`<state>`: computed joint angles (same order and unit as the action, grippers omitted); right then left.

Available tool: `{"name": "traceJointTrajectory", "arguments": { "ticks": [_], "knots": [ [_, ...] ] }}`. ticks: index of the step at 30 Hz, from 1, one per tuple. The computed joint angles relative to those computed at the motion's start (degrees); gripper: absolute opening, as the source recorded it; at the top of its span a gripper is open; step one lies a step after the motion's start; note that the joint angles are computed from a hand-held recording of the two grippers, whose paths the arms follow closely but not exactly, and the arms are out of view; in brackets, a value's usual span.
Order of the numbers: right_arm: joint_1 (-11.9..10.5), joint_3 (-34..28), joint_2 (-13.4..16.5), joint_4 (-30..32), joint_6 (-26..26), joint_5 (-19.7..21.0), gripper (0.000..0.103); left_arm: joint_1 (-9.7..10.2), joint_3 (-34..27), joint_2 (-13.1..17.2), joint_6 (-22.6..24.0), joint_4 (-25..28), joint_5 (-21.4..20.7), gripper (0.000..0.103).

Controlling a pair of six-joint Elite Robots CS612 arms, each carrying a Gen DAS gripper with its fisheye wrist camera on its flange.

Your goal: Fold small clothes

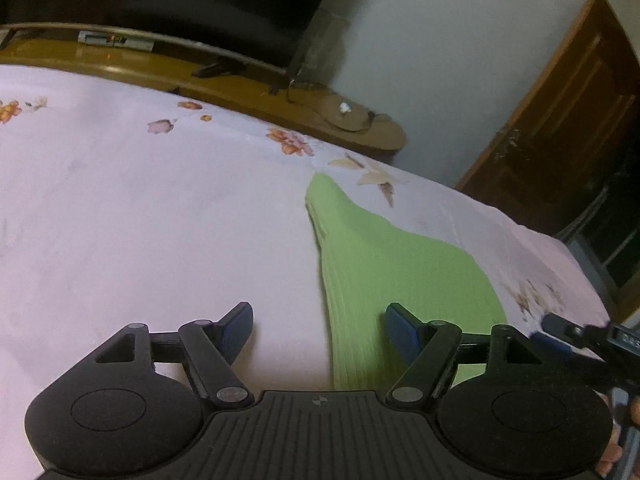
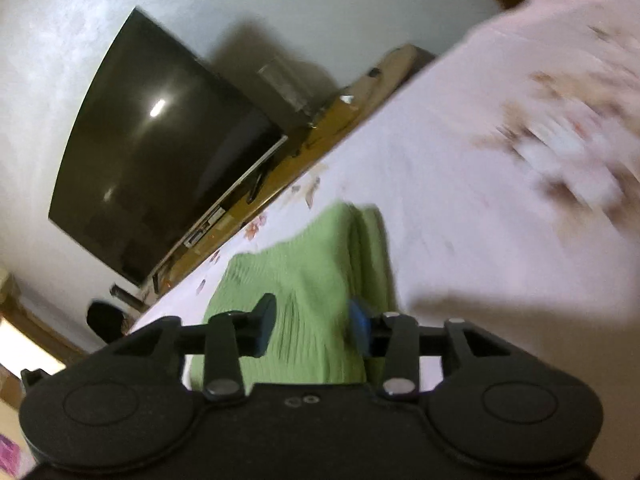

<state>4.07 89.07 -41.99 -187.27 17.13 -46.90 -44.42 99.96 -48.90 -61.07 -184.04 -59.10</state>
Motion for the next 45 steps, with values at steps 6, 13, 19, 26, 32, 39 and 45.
{"name": "traceJointTrajectory", "arguments": {
  "ticks": [6, 13, 19, 26, 32, 39, 45],
  "knots": [
    [1.84, -8.34, 3.45, 13.65, -8.25, -1.11, 0.027, 1.19, -3.72, 1.85, 0.99, 5.6, -2.4, 0.073],
    [1.18, -3.05, 1.73, 2.03, -13.04, -0.97, 0.006, 0.02, -6.02, 2.5, 5.65, 10.52, 1.57, 0.073],
    [2.13, -6.22, 2.97, 12.75, -15.76, -5.74, 0.008, -0.26, -7.23, 2.78, 6.19, 14.64, 3.24, 0.086],
    [1.99, -4.27, 1.6, 9.4, -16.59, -5.95, 0.039, -0.88, -7.01, 1.8, 7.17, 16.17, 5.02, 0.086],
    [1.78, -2.22, -0.02, 6.04, -17.51, -4.5, 0.041, -1.99, -6.52, 0.86, 10.06, 14.52, 6.9, 0.086],
    [2.01, -0.2, -1.07, 8.12, -21.73, -4.29, 0.041, -2.72, -6.23, 0.87, 10.21, 14.91, 5.76, 0.086],
    [2.21, -0.89, -0.09, 12.39, -21.64, -6.76, 0.039, -3.02, -6.03, 1.48, 8.46, 15.4, 5.47, 0.086]
  ]
}}
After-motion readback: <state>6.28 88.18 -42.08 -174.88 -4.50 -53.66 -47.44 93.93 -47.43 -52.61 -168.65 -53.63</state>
